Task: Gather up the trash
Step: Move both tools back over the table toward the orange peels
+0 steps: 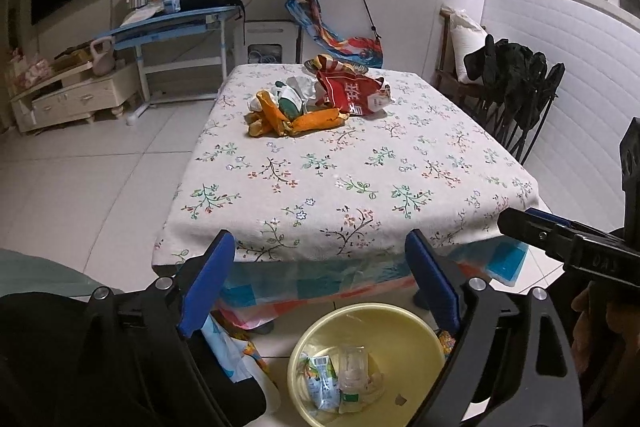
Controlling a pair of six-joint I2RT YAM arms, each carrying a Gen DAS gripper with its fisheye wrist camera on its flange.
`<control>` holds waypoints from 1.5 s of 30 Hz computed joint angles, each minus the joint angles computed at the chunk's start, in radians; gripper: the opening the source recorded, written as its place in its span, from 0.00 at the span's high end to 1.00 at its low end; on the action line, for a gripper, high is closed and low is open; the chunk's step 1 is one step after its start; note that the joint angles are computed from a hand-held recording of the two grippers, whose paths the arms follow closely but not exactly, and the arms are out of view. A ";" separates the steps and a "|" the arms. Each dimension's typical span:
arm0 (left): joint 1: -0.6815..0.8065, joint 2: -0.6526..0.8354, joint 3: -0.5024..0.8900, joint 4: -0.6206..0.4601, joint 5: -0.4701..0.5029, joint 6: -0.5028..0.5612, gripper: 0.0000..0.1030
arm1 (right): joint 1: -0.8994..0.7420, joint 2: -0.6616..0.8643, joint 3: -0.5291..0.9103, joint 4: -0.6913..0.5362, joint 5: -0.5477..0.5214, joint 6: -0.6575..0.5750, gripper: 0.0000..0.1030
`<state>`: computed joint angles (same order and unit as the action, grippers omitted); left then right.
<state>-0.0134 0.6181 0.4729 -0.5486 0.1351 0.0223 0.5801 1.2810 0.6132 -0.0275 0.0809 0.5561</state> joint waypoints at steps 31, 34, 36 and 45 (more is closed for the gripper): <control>0.154 0.628 0.314 0.349 0.036 -0.108 0.16 | -0.070 0.335 0.313 0.000 -0.149 -0.051 0.20; 0.130 0.729 0.381 0.374 0.009 -0.109 0.16 | -0.071 0.380 0.356 -0.010 -0.164 -0.060 0.20; 0.116 0.803 0.428 0.391 -0.006 -0.125 0.16 | -0.075 0.416 0.387 -0.013 -0.178 -0.063 0.20; 0.085 1.076 0.620 0.377 -0.023 -0.168 0.36 | -0.099 0.529 0.474 -0.016 -0.229 -0.046 0.20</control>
